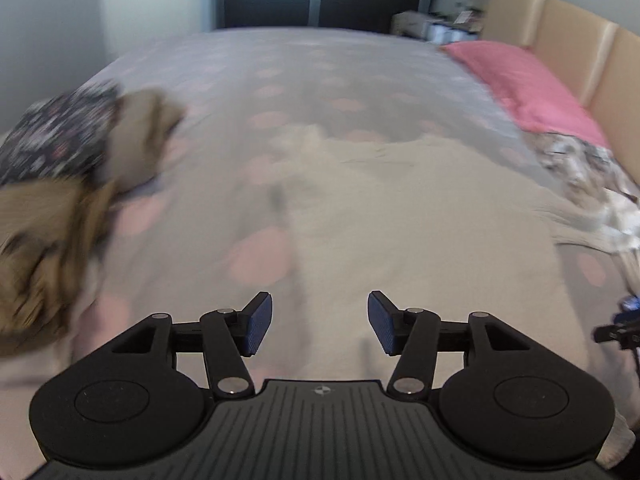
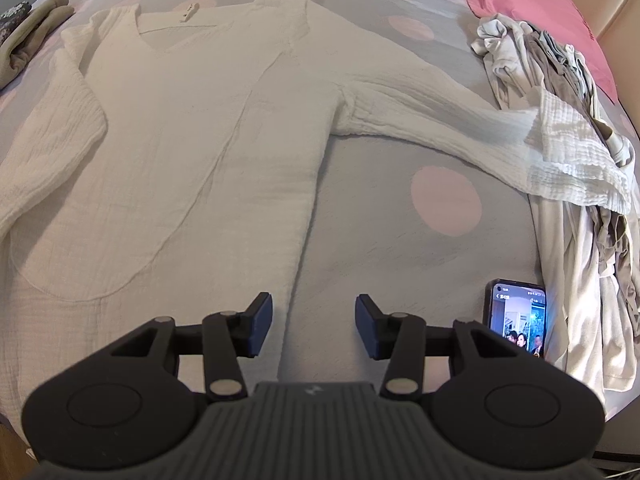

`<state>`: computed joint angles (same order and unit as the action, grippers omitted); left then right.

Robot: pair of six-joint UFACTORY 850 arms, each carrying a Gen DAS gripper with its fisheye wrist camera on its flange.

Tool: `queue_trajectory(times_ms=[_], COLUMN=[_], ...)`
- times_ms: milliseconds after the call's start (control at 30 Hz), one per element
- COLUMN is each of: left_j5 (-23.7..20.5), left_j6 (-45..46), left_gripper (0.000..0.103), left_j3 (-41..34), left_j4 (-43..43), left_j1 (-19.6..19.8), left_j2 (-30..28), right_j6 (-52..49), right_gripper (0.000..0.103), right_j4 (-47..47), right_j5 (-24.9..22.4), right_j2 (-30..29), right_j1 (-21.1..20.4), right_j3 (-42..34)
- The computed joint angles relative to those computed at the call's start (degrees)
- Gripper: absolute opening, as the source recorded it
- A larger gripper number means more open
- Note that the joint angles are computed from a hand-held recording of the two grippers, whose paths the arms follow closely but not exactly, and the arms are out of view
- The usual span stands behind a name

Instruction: Fold clothes

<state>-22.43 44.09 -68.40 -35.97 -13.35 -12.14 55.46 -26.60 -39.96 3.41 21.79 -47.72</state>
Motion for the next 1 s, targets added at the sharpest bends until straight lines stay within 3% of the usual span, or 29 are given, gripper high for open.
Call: queue_trajectory(times_ms=[67, 267, 400, 500, 567, 600, 667, 933, 1000], left_j5=[-0.8, -16.4, -20.2, -18.7, -19.5, -19.6, -18.5, -7.9, -8.0], left_j6=[-7.7, -11.1, -13.2, -10.7, -8.1, -6.8, -4.9, -0.3, 0.6], left_gripper=[0.051, 0.051, 0.050, 0.050, 0.040, 0.026, 0.021, 0.014, 0.012], left_j3=[0.1, -1.7, -1.5, -0.5, -0.2, 0.0, 0.6, 1.6, -0.5], left_j4=[3.8, -4.7, -7.3, -8.7, -11.6, -13.0, -14.0, -14.4, -15.0], left_j1=[1.5, 7.0, 7.7, 6.9, 7.0, 7.2, 7.0, 6.5, 7.1], left_j2=[-0.6, -5.2, -7.2, -6.9, -7.0, -6.9, -6.2, -0.9, -1.2], right_j6=[0.3, 0.9, 0.7, 0.5, 0.3, 0.5, 0.7, 1.8, 1.6], right_gripper=[0.050, 0.050, 0.050, 0.050, 0.050, 0.050, 0.050, 0.050, 0.050], right_j4=[-0.4, -1.8, -2.0, -2.4, -2.7, -3.2, -4.2, -4.5, -3.8], right_j5=[-0.5, -1.2, -1.9, -1.9, -1.9, -2.0, -2.2, -2.8, -3.0], right_j2=[-0.3, -0.8, -1.6, -1.8, -1.8, -1.9, -2.0, -2.6, -2.8], right_j1=[0.3, 0.9, 1.3, 1.6, 1.9, 2.0, 2.3, 1.9, 1.4], right_j3=[-0.1, -0.2, -0.4, -0.4, -0.4, -0.4, -0.4, -0.6, -0.6])
